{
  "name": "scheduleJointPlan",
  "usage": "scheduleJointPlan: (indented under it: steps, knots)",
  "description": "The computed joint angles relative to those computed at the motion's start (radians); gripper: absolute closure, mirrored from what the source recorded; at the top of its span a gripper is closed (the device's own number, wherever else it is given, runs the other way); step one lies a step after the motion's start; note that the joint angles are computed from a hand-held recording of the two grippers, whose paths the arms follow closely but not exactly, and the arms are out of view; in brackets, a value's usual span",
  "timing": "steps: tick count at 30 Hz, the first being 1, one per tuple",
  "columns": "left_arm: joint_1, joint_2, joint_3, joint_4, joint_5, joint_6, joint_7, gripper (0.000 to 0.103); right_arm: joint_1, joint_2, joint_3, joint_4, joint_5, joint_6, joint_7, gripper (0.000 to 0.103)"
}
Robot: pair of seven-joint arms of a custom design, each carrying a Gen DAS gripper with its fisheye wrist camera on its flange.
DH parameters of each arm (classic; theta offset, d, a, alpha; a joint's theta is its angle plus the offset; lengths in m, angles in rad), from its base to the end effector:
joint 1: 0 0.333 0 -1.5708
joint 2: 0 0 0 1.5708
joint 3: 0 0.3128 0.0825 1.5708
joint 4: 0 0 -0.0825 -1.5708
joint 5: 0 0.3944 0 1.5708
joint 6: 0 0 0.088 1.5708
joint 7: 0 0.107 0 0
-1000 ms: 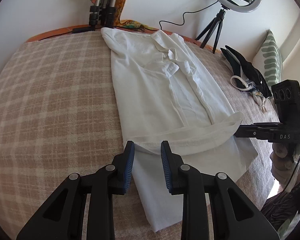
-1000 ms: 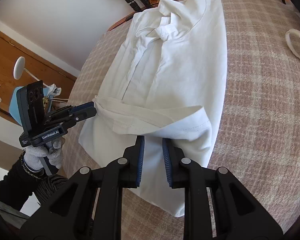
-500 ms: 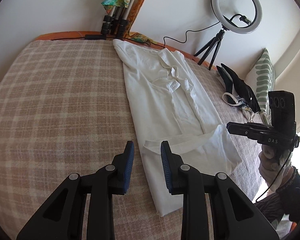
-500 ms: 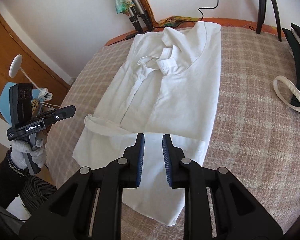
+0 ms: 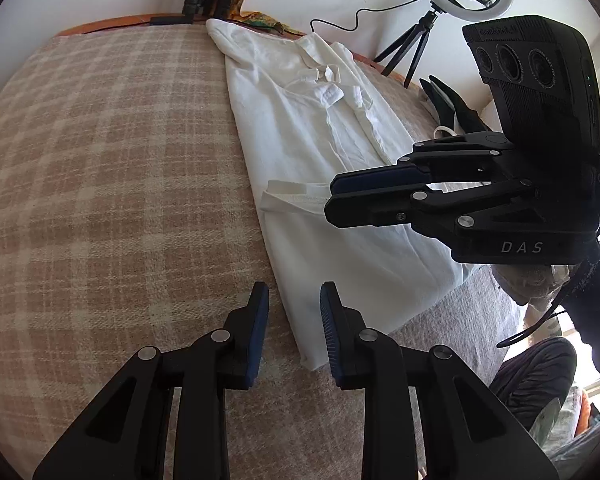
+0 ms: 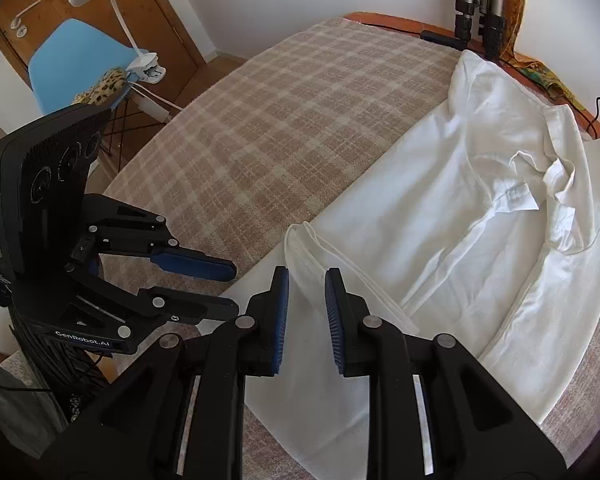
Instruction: Fold small clothes
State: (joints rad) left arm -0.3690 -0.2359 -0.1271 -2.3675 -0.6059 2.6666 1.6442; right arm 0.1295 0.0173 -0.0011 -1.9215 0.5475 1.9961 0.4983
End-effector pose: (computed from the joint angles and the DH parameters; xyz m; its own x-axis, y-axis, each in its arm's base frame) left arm 0.4578 -0.2312 0.4644 -0.1947 -0.8829 0.4274 -0.9067 -0.0042 -0.4217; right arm 0.5739 0.1062 0.4860 0.8385 -0.4934 -0.2313 -0.5432 -0.7229 -0.4271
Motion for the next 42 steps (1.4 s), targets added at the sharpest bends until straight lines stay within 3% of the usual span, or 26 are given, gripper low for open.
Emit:
scheduleJointPlan:
  steps: [14, 17, 19, 27, 31, 34, 42]
  knots:
    - [0.000, -0.003, 0.018, -0.004, -0.118, -0.024, 0.065, 0.079, 0.061, -0.047, 0.033, -0.074, -0.178, 0.131, -0.028, 0.082]
    - [0.006, -0.002, 0.013, -0.003, -0.120, -0.026, 0.068, 0.079, 0.068, -0.042, 0.033, -0.074, -0.198, 0.155, -0.025, 0.092]
    - [0.009, -0.002, 0.009, -0.003, -0.115, -0.023, 0.065, 0.079, 0.066, -0.030, 0.028, -0.050, -0.177, 0.122, -0.031, 0.098]
    - [0.010, 0.005, 0.001, -0.003, -0.101, -0.006, 0.069, 0.079, 0.067, 0.003, 0.030, -0.011, -0.197, 0.192, -0.001, 0.101]
    - [0.006, 0.002, 0.002, -0.006, -0.101, -0.004, 0.068, 0.079, 0.057, 0.021, 0.025, 0.020, -0.176, 0.177, 0.037, 0.101]
    - [0.005, 0.001, 0.003, -0.008, -0.100, -0.002, 0.070, 0.079, 0.041, 0.018, 0.020, 0.051, -0.125, 0.046, -0.019, 0.101]
    - [0.003, 0.001, 0.005, -0.008, -0.100, 0.000, 0.070, 0.079, 0.069, -0.020, 0.036, -0.028, -0.199, 0.106, -0.055, 0.101]
